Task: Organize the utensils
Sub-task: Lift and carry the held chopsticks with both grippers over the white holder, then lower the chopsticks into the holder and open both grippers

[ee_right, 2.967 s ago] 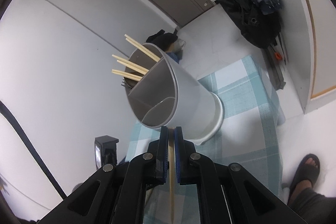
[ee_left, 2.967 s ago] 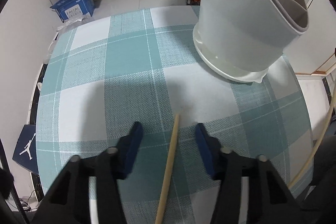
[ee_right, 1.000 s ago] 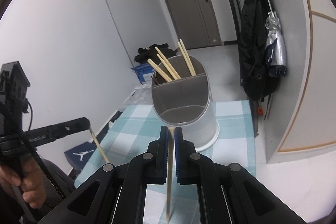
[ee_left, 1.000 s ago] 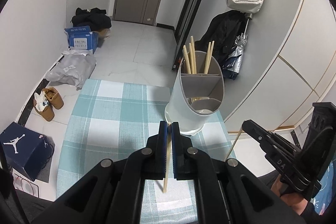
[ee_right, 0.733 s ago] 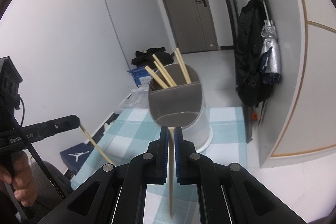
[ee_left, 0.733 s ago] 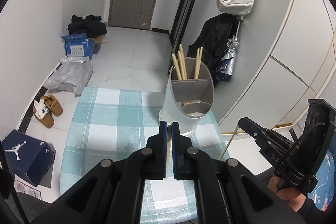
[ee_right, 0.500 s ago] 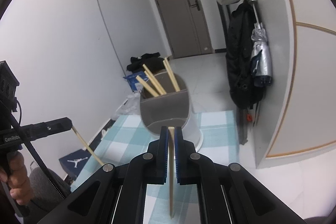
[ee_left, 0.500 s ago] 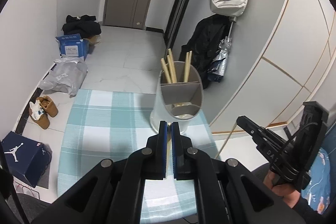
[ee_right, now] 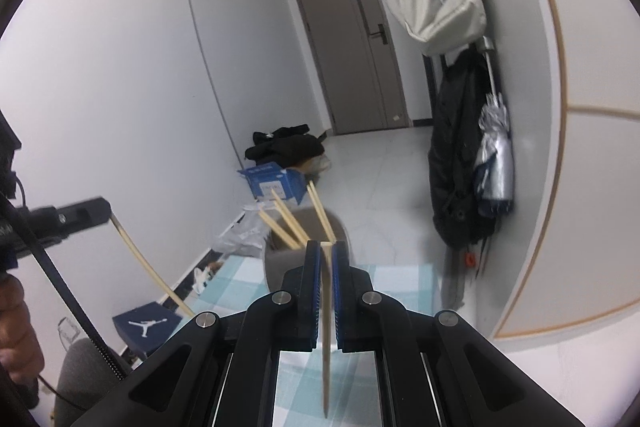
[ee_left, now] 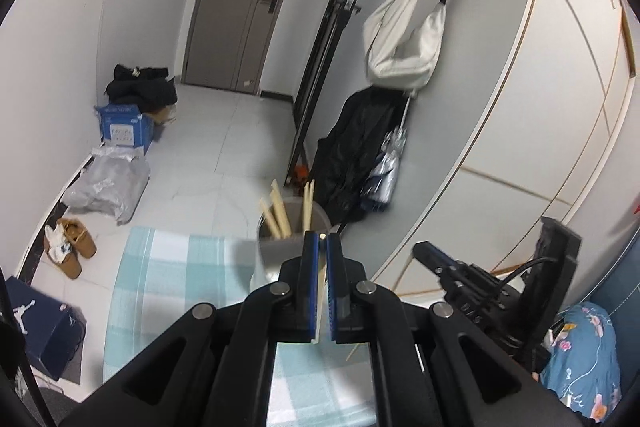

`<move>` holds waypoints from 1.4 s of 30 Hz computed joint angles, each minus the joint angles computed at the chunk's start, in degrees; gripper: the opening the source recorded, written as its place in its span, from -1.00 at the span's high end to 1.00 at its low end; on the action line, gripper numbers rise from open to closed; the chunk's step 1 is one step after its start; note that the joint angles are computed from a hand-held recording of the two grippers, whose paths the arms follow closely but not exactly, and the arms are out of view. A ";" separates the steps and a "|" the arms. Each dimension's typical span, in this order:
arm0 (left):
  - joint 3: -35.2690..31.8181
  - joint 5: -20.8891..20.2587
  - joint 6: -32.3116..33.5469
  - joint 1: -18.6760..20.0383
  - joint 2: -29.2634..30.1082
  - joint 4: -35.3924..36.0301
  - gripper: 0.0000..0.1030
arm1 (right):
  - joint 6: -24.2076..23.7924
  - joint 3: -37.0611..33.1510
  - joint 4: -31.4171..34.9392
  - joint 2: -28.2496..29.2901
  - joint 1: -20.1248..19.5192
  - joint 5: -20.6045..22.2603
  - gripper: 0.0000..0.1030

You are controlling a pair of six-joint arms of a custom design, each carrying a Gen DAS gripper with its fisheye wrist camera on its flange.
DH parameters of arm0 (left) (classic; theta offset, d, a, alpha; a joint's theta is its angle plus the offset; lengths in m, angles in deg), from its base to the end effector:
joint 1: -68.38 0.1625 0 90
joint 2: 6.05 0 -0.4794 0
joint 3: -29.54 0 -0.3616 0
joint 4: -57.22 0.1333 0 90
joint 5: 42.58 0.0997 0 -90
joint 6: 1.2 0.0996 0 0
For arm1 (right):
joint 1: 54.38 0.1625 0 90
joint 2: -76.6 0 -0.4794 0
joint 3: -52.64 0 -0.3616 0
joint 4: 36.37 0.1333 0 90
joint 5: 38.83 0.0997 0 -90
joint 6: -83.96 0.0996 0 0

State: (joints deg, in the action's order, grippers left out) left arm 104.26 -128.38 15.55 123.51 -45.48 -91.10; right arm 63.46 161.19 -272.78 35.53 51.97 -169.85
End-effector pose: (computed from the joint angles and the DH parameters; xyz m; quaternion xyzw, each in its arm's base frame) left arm -0.3398 -0.7335 0.2057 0.4198 0.8847 -0.2027 0.0040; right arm 0.2321 -0.5497 0.2268 0.0173 -0.7564 0.5851 0.2919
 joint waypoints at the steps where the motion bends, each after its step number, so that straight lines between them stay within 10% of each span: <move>1: -0.97 -0.69 -0.02 -0.20 0.23 0.22 0.99 | -0.69 -0.55 0.51 -0.35 0.17 -0.06 0.91; 27: -24.53 -0.35 -4.38 0.62 13.64 8.67 0.99 | -12.96 -21.88 14.49 -1.15 -1.59 7.77 0.91; 42: -30.88 3.84 -1.28 0.75 18.18 17.43 0.99 | -14.38 -21.68 15.65 0.92 -6.21 13.60 0.90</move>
